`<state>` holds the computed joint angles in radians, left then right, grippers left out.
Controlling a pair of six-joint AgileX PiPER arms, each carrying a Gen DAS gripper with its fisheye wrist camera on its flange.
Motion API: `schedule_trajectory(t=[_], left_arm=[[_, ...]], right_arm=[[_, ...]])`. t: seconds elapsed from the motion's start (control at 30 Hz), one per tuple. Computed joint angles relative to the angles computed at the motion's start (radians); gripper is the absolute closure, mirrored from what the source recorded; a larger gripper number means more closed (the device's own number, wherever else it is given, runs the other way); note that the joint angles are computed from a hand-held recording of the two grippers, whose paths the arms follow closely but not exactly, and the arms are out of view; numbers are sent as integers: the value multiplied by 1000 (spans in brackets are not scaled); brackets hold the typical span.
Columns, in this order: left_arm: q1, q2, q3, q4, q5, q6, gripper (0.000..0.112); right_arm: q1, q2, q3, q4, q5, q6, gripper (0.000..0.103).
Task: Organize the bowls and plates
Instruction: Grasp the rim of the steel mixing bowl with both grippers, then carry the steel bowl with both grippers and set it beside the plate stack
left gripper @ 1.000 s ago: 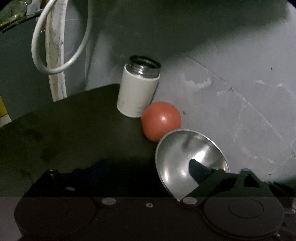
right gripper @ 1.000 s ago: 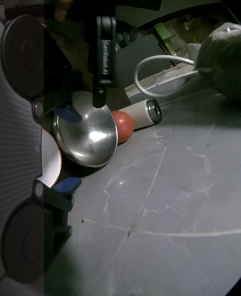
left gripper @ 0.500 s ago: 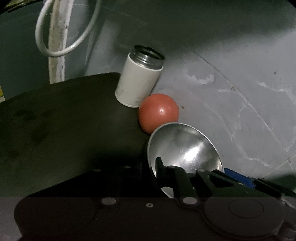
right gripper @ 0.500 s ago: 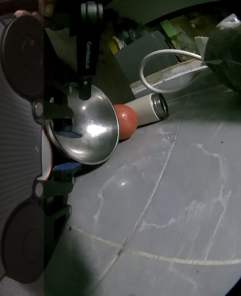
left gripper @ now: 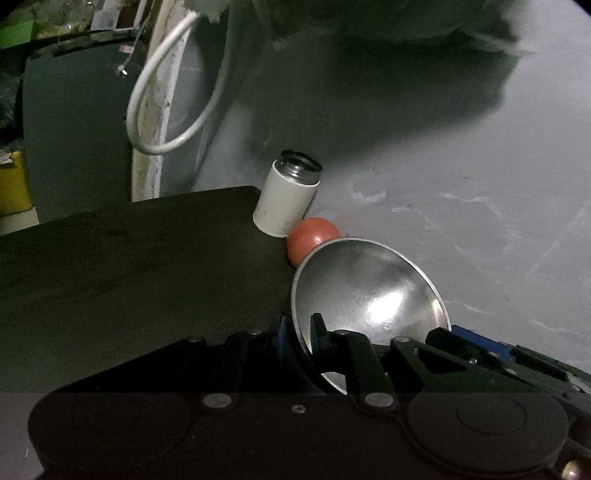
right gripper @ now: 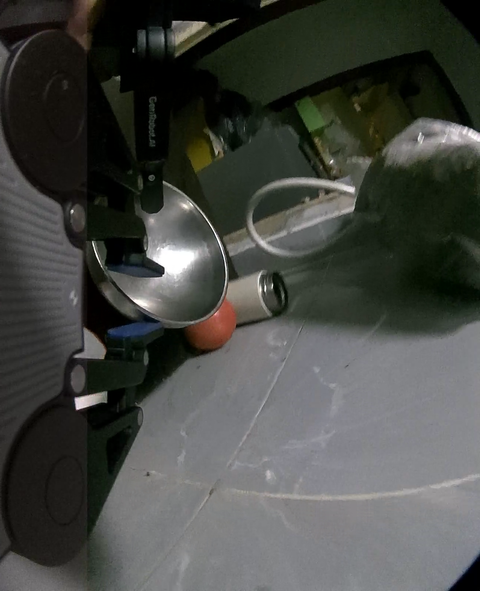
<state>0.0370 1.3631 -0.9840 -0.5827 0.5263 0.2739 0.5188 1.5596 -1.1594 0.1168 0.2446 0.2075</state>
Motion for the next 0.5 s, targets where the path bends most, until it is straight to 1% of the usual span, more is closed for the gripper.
schedule_trajectory(t=[0.07, 0.27, 0.4, 0.5], left_arm=[[-11, -57, 25, 39, 18, -47, 98], [-69, -249, 145, 111, 86, -180, 98], [-197, -355, 223, 220, 107, -355, 97], [-320, -398, 275, 310, 95, -502, 96]], right_arm=[[14, -50, 31, -24, 15, 21, 73], [27, -241, 167, 24, 75, -17, 73], [29, -394, 282, 8, 126, 16, 73], [30, -521, 369, -38, 189, 77, 72]])
